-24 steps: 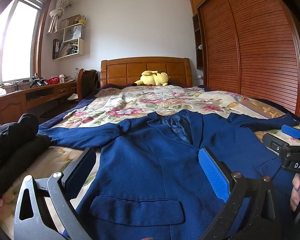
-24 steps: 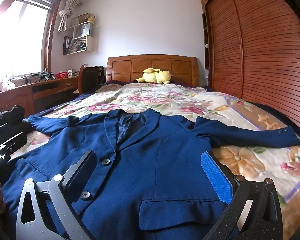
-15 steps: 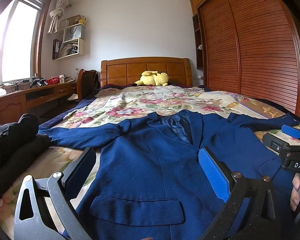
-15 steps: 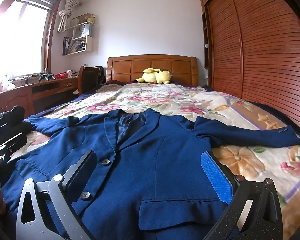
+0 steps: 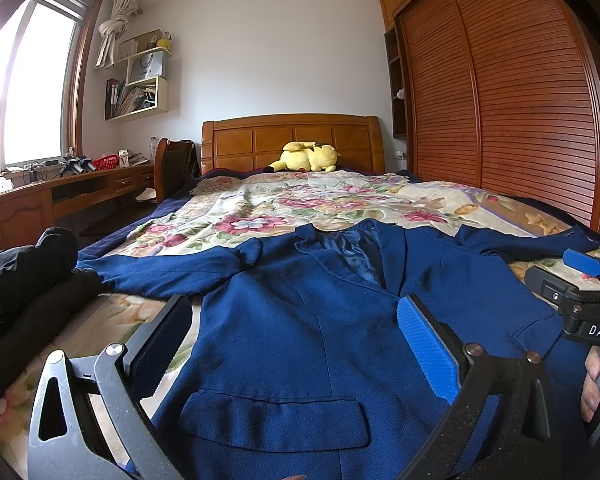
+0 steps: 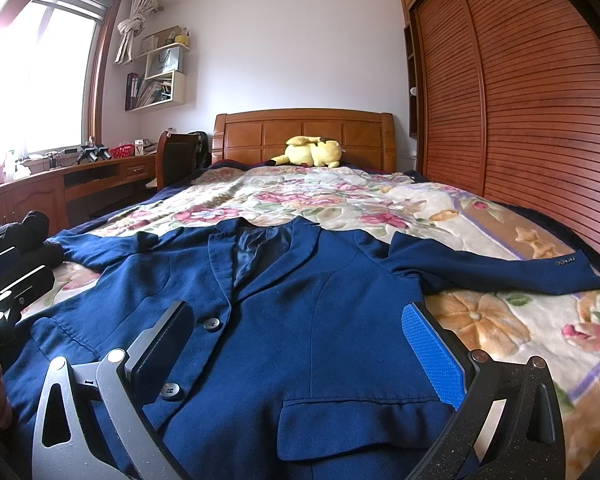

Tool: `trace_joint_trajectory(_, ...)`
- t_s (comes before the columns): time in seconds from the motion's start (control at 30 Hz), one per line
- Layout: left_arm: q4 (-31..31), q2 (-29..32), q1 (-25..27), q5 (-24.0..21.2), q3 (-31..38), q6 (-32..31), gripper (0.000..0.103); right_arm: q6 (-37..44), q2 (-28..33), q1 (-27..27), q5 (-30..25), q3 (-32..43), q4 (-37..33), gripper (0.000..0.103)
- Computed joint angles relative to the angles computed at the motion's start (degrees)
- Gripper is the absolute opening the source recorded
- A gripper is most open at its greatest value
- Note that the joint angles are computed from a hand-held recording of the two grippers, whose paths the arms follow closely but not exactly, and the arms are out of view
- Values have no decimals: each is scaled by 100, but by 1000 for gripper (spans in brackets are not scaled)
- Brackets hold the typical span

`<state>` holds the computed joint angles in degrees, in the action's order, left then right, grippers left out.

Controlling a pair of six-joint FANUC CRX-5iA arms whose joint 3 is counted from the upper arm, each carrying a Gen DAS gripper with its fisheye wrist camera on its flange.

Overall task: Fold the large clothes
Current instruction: 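Move both grippers over the navy jacket toward its sleeve and side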

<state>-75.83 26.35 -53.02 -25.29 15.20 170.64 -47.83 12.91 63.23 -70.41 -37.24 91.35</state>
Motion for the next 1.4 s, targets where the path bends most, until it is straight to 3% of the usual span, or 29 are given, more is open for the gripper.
trace_joint_trajectory(0.33, -5, 3, -3, -2, 4, 8, 103, 3, 8, -12, 15, 7, 4, 103)
trace_joint_trajectory(0.5, 461, -26, 180, 185, -28, -438, 103, 146, -47, -1, 53, 25, -15, 103)
trace_joint_trajectory(0.67, 1871, -7, 607, 416, 15, -1968, 103, 309, -84, -17, 199, 101, 40, 103)
trace_joint_trajectory(1.13, 2941, -283, 1022, 235, -192, -3393, 103, 867, -158, -358, 1231, 481, 333, 103)
trace_joint_trajectory(1.3, 4428, -398, 1618, 697, -467, -4724, 103, 1332, -106, -473, 1574, 762, 132, 103)
trace_joint_trajectory(1.4, 4157, -304, 1638, 404, -232, -4725, 103, 1569, -93, -521, 1724, 895, 74, 103)
